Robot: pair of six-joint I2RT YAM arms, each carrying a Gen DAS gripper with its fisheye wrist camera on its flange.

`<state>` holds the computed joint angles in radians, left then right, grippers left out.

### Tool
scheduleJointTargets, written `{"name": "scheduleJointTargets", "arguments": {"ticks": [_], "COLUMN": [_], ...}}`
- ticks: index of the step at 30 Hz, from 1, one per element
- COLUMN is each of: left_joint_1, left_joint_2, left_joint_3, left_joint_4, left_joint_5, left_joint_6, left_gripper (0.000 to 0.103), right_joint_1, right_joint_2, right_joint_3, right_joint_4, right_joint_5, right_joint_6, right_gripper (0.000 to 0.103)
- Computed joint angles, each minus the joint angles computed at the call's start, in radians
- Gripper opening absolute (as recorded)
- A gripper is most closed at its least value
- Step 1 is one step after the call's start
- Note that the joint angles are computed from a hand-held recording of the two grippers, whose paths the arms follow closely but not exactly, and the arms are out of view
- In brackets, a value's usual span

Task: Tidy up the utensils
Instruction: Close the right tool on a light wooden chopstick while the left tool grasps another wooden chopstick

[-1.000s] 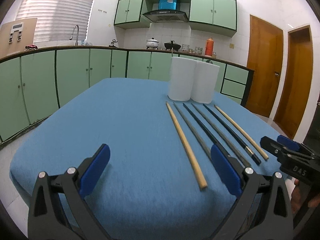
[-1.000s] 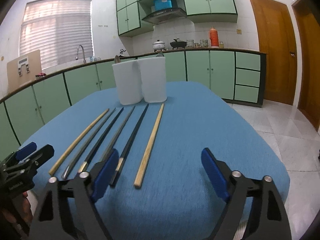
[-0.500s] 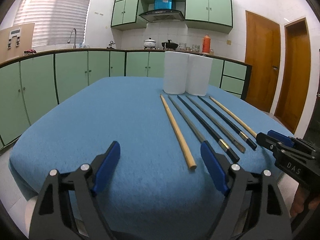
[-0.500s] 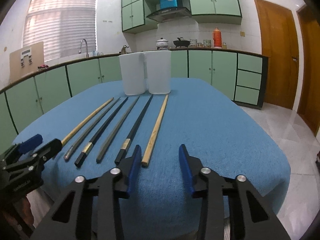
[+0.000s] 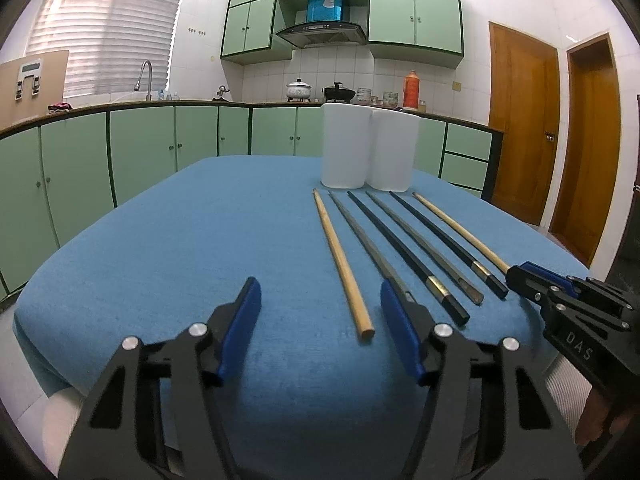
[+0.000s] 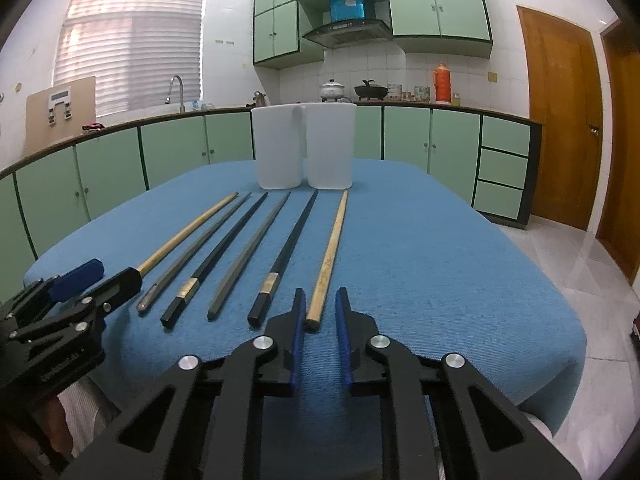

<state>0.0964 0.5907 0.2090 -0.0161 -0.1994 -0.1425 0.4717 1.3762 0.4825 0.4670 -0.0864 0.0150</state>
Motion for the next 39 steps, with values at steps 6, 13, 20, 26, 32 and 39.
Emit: {"name": "scheduleJointTargets", "arguments": {"ticks": [6,13,20,26,32,39], "left_joint_1": [-0.05,-0.125,-0.18,-0.225,-0.254,-0.275], "left_joint_2": [-0.031,-0.069,-0.068,-0.102,-0.1,-0.087], "left_joint_3": [-0.006,-0.008,-0.001,0.0,0.0,0.007], "left_joint_4": [-0.026,-0.071,-0.094,-0.139,-0.143,-0.147], "left_joint_5": [-0.048,-0.13,-0.188,-0.231,-0.256,-0.271], "left_joint_6": [-0.012,-0.038,-0.056,-0.077,-0.085,-0.086], "left_gripper": [0.048,0.032,0.016,0.015,0.012,0.006], "right_joint_1": [0.006,-0.001,0.007,0.011,0.014,-0.002], "right_joint_2": [-0.008,-0.011,-0.011,-0.019,-0.021,-0.048], "right_joint_3": [-0.015,-0.02,-0.032,-0.041,-0.044,-0.04], "right_joint_4": [0.01,0.015,0.033,0.038,0.039,0.001], "right_joint_5": [0.006,-0.001,0.015,0.024,0.026,0.003], "right_joint_6": [0.006,0.008,0.004,0.011,0.011,0.002], "right_gripper": [0.015,0.015,0.013,0.013,0.008,0.008]}}
